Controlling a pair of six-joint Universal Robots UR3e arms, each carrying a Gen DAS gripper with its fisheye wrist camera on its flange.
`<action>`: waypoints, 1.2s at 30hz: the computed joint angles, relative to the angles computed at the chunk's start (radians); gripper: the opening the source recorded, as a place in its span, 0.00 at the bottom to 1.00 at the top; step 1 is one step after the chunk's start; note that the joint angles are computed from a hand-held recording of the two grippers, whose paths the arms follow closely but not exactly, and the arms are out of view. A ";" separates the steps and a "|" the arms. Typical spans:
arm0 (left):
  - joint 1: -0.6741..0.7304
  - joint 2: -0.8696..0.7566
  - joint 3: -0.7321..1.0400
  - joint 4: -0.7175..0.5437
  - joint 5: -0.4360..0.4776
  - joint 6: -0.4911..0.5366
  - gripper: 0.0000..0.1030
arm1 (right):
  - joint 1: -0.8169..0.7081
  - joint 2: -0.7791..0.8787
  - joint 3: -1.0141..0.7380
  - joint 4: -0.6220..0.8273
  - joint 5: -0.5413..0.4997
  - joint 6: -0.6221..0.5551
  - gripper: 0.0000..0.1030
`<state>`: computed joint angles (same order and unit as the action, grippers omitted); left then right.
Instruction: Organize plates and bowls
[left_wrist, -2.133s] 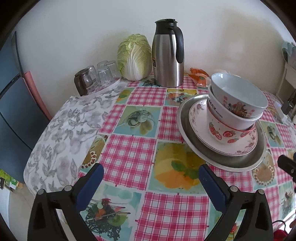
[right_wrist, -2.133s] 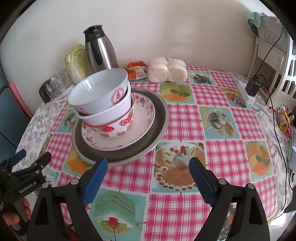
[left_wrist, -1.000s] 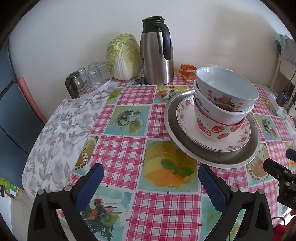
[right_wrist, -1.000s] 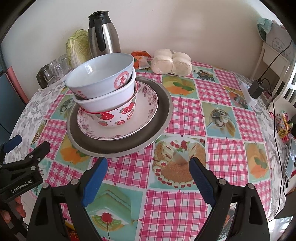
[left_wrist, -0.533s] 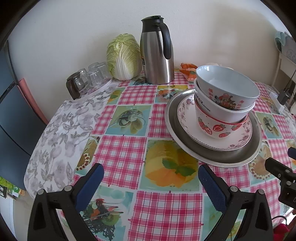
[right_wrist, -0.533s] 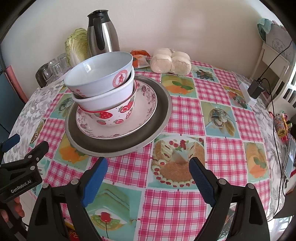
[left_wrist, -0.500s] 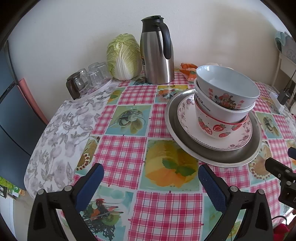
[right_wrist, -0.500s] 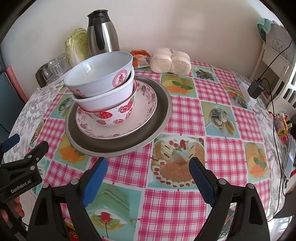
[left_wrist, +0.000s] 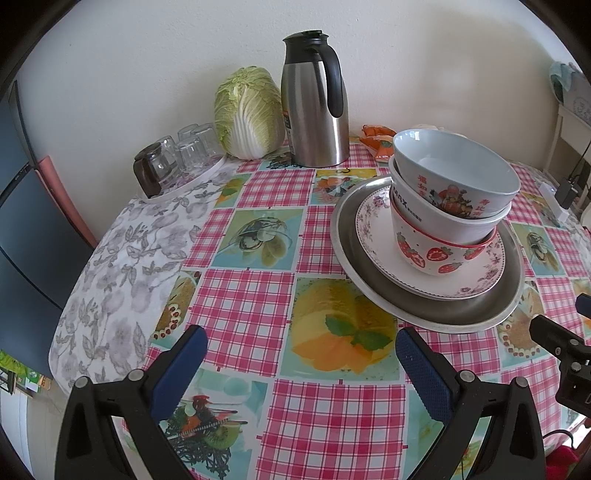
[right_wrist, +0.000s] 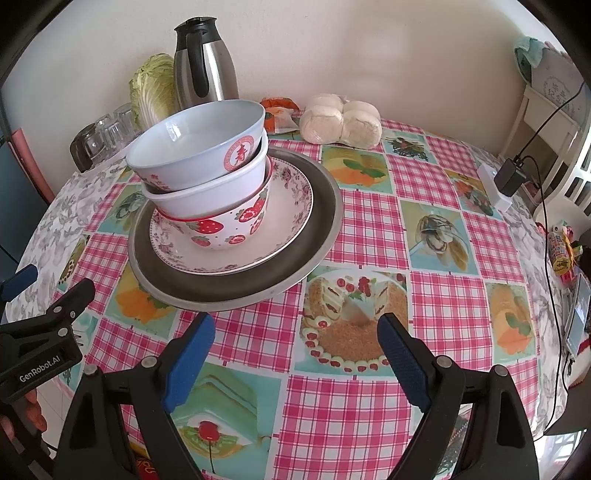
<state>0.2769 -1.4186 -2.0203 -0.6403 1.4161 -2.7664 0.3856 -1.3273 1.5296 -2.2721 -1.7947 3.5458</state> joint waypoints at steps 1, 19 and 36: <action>0.000 0.000 0.000 0.000 0.000 0.000 1.00 | 0.000 0.000 0.000 0.000 0.000 0.000 0.87; 0.003 0.001 -0.001 -0.001 -0.002 0.004 1.00 | 0.000 0.003 0.001 0.002 -0.001 -0.001 0.87; 0.006 0.000 -0.001 0.000 -0.004 0.007 1.00 | -0.001 0.005 -0.008 0.013 0.000 -0.001 0.87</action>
<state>0.2832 -1.4189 -2.0216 -0.6400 1.4121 -2.7590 0.3846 -1.3227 1.5220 -2.2595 -1.7951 3.5445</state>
